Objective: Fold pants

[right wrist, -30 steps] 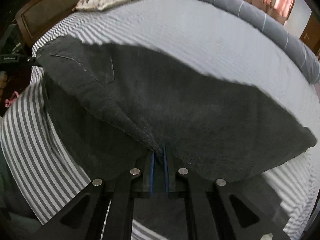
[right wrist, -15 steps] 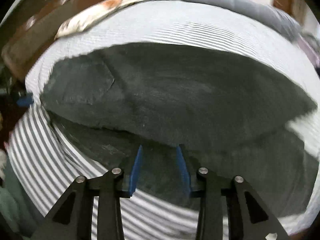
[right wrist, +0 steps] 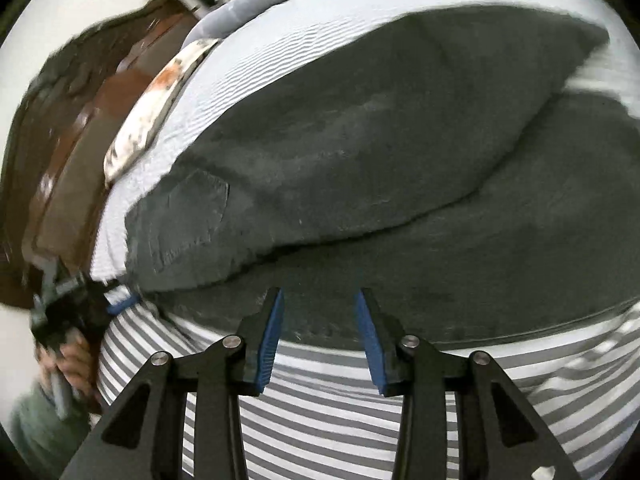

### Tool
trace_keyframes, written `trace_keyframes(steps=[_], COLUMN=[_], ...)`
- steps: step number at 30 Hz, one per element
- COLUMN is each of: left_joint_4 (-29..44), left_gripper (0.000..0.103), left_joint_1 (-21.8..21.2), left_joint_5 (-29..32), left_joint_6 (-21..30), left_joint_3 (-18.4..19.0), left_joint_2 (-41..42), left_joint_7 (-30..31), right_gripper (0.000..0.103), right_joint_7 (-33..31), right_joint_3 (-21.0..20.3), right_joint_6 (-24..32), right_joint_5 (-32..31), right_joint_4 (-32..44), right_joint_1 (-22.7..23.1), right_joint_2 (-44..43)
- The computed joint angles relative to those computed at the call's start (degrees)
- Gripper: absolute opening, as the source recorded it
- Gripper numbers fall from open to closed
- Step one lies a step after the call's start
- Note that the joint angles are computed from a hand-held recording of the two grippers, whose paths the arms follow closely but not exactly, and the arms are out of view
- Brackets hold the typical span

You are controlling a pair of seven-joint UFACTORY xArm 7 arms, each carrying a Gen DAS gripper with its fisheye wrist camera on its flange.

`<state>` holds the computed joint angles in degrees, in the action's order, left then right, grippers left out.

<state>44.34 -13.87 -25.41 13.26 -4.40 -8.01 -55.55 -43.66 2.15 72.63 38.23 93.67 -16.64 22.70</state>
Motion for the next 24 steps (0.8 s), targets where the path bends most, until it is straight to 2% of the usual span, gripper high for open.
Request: trace_keyframes(steps=[3,5,8,12,15,18,20,21,22,24], left_joint_4=[0.14,0.08,0.24,-0.57,-0.76,-0.64,-0.56,-0.38,-0.14,0.32], left_gripper=[0.042,0.042,0.042,0.031,0.02,0.019,0.019,0.019,0.018,0.018], left_joint_1=[-0.74,-1.76,-2.22,-3.19,-1.47,-1.05,0.17,1.18,1.66,1.55], left_joint_5=[-2.84,-6.82,-9.7,-14.04,-9.42,-6.99,-3.33,-0.39,1.37,1.93], left_joint_6=[-2.2,-3.88,-5.48,-8.5,-8.82,-8.88,-8.46,-7.98,-7.7,-7.24], left_joint_3=[0.48,1.22,1.62,2.13,1.11,1.03,0.44,-0.12,-0.33,0.04], left_joint_2=[1.16,1.5,1.77,1.27,1.22,1.56,1.76,1.95,2.21,2.75], left_joint_7=[1.72,4.83,8.05,11.42,8.93,7.83,5.88,4.16,3.1,3.2], right_gripper=[0.036,0.036,0.036,0.036,0.036,0.032,0.029,0.025,0.016,0.007], right_joint_7=[5.3,8.16,11.61,17.56,21.83,23.72,23.67,23.87,24.27,24.79], right_joint_3=[0.35,0.58,1.16,1.9,2.55,3.25,3.55,3.68,3.89,4.13], right_joint_6=[1.48,1.63,1.39,-0.26,-1.78,-2.6,-4.04,-4.26,-4.16,-3.88], right_joint_5=[2.9,3.95,5.81,8.76,9.96,9.44,8.07,7.29,6.6,4.8], right_joint_4=[1.48,2.09,2.98,5.05,6.61,9.4,11.09,12.05,13.38,15.31], right_joint_1=[-0.5,-0.67,-1.14,-2.08,-2.72,-3.14,-2.9,-2.84,-2.81,-2.69], right_joint_2=[2.14,3.31,4.93,8.19,10.27,12.25,13.0,13.52,14.34,15.35])
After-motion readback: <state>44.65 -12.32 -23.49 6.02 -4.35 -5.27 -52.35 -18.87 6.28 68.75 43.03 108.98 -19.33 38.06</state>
